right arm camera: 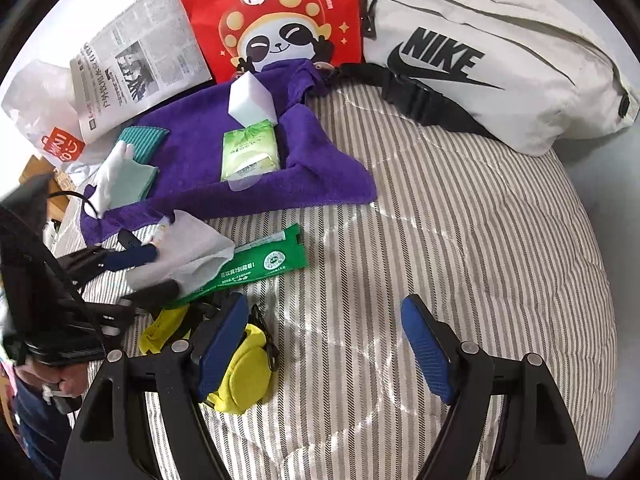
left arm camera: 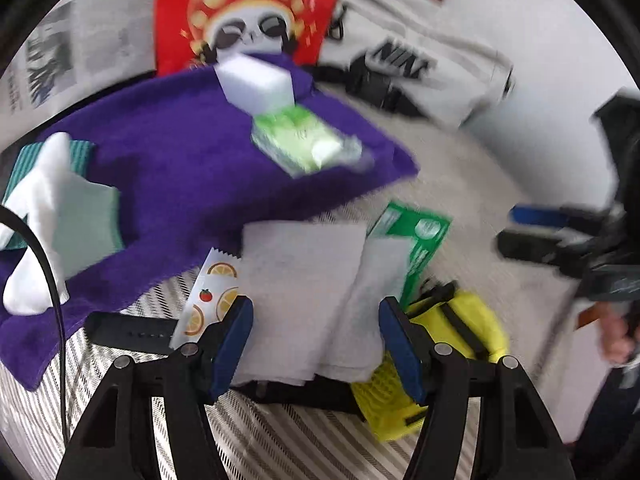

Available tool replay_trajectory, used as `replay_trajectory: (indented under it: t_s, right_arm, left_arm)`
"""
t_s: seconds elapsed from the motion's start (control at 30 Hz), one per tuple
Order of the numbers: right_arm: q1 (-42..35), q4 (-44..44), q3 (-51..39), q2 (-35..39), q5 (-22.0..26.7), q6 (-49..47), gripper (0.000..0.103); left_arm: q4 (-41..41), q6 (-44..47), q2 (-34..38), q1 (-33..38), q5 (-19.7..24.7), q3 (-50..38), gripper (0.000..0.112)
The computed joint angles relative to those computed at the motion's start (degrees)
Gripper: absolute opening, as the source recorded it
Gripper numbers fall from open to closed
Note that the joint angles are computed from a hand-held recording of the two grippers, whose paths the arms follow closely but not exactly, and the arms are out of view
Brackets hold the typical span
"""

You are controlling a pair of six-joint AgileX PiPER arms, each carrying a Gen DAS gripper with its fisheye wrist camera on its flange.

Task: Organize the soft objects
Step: 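Reach the left tool to the white wipe sheet and grasp it, then grasp the yellow mesh bag with the right tool while the left holds the wipe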

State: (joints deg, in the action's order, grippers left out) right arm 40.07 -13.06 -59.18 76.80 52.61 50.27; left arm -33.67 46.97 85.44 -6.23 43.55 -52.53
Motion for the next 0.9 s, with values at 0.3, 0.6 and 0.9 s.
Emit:
replay_trajectory:
  t_s: [0.3,0.6,0.9]
  right_arm:
    - [-0.73,1.14,1.67,-0.57,-0.48,-0.59,0.078]
    - [0.58,1.12,1.4,2.19,-1.93,-0.24,0.078]
    - [6.03,3.34,-0.53,3.18,-4.34,-3.84,0.078]
  left_arm:
    - [-6.95,6.08,2.06,2.09,3.08,-0.76,0.01]
    - [-9.82,10.04,-4.24,12.19,9.92,-0.85,0.009]
    - [-7.55,12.11,-7.98,23.87,11.56,2.01,0.009]
